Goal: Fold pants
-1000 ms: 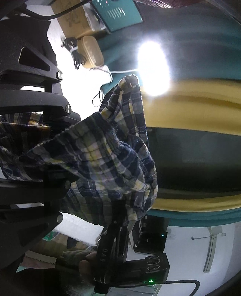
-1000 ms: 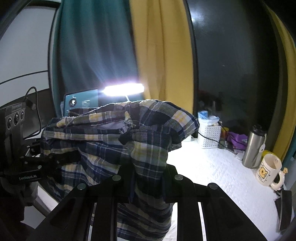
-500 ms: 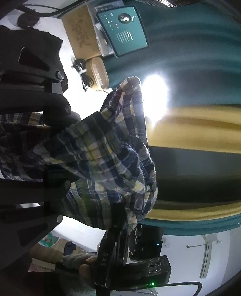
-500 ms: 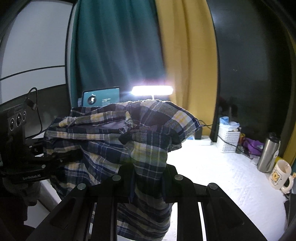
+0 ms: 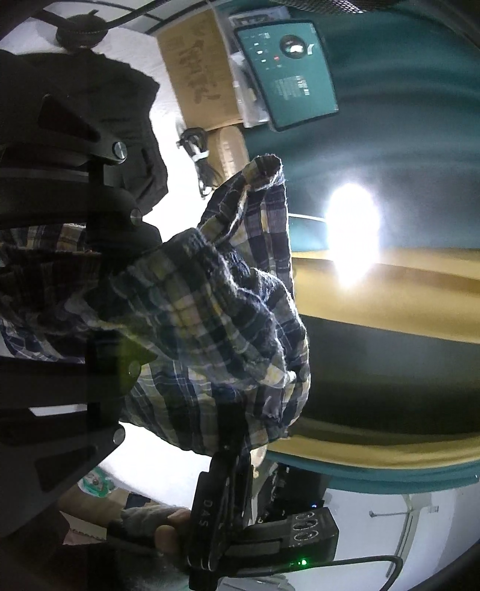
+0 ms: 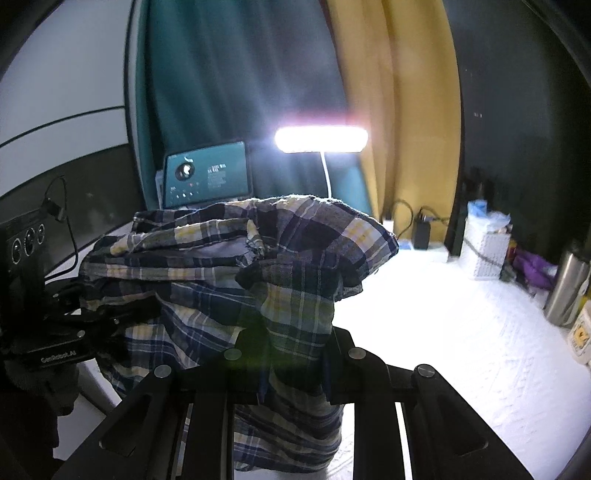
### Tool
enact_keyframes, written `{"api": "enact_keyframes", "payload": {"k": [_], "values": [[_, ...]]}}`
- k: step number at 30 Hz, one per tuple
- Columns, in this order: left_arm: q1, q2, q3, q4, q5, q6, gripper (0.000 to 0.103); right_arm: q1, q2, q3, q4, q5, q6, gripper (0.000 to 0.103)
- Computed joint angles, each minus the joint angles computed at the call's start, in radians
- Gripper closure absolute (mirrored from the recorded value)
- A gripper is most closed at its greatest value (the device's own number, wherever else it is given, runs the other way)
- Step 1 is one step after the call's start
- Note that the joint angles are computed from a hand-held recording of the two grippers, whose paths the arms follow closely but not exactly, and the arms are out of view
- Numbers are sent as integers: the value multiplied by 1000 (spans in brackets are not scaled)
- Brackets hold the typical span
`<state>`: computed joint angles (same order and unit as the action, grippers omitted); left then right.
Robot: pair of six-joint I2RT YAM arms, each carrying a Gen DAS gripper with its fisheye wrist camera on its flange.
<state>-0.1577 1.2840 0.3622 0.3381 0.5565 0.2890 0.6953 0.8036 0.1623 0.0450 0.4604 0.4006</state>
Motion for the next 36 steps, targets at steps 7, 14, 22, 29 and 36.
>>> {"api": "enact_keyframes", "payload": {"k": [7,14,22,29,36], "values": [[-10,223,112,32,-27,7,72,-190,343,19,310,-193,-61,81],[-32,400,239,16,-59,-4,72,-346,642,107,473,-351,-119,81],[-51,584,410,-48,-101,-9,72,-482,912,240,548,-493,-167,81],[-58,722,562,-144,-147,-17,70,-565,1113,362,560,-582,-183,81],[-48,802,659,-226,-184,-32,66,-624,1242,473,497,-595,-187,81]]}}
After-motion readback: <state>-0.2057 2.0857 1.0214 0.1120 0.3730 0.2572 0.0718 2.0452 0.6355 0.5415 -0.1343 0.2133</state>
